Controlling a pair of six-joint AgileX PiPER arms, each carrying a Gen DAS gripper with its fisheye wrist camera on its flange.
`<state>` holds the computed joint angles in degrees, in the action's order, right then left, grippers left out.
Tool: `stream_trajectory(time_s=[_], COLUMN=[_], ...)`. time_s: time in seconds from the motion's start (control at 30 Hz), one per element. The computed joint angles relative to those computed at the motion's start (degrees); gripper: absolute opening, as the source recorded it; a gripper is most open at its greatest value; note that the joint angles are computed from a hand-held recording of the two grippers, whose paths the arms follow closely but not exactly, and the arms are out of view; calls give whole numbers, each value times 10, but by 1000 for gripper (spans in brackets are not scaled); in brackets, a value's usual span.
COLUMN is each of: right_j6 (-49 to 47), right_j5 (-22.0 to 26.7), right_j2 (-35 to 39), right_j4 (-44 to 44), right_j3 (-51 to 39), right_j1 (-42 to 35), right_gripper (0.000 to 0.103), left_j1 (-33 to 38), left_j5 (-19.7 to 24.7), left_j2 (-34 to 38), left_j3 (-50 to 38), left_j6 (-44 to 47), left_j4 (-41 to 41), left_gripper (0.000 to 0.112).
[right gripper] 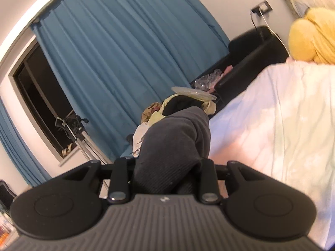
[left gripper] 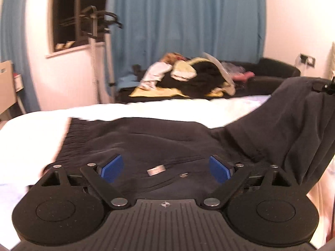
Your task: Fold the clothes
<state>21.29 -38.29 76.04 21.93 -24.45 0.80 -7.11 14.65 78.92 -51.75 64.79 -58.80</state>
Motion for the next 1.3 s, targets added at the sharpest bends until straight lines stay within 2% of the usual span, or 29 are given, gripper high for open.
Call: stream_trajectory(time_s=[0.07, 0.13, 0.23, 0.3, 0.37, 0.47, 0.53, 0.6, 0.67, 0.73, 0.8, 0.83, 0.87, 0.93, 1.0, 1.03, 1.07, 1.1, 1.2, 1.3], right_j6=[-65, -174, -336, -427, -479, -544, -596, -664, -746, -835, -949, -1006, -1064, -1124, -1102, -1061, -1012, -977, -895, -753], right_j5=[-17, -26, -54, -93, -132, -184, -197, -186, -148, -78, -6, 2, -11, -29, -21, 0, 23, 44, 81, 92], right_j2=[6, 12, 36, 68, 114, 208, 287, 374, 464, 558, 647, 690, 728, 764, 741, 714, 683, 651, 555, 444], right_j4=[60, 161, 306, 378, 422, 463, 474, 488, 498, 517, 588, 627, 666, 698, 683, 645, 593, 541, 397, 245], right_j3=[-10, -37, -95, -141, -195, -298, -391, -502, -617, -732, -846, -903, -961, -1018, -985, -936, -879, -822, -659, -498], right_j1=[42, 100, 191, 255, 313, 392, 433, 463, 481, 487, 484, 486, 491, 496, 494, 489, 482, 479, 481, 476], right_gripper=[32, 32, 32, 32, 31, 30, 30, 30, 30, 30, 30, 31, 32, 34, 44, 50, 63, 68, 68, 72], left_j1=[49, 103, 178, 217, 252, 303, 338, 372, 409, 429, 439, 444, 446, 448, 452, 452, 454, 457, 460, 457], left_j5=[21, 63, 142, 171, 192, 210, 230, 267, 317, 319, 325, 327, 327, 332, 347, 354, 360, 368, 386, 404], left_j2=[-20, -26, 7, 26, 47, 71, 89, 117, 160, 187, 210, 221, 229, 245, 258, 262, 259, 256, 245, 230], left_j3=[14, 14, -16, -28, -44, -63, -74, -100, -141, -150, -163, -170, -176, -189, -200, -204, -199, -194, -177, -164], left_j6=[55, 101, 152, 171, 173, 110, 111, 77, 2, -13, -18, -22, -27, -35, -39, -41, -37, -29, 11, 33], left_j4=[-71, -132, -203, -229, -251, -264, -300, -294, -269, -296, -305, -308, -306, -309, -318, -320, -324, -329, -348, -350], left_gripper=[92, 92, 93, 93, 93, 93, 93, 93, 93, 93, 93, 93, 93, 93, 93, 93, 93, 93, 93, 93])
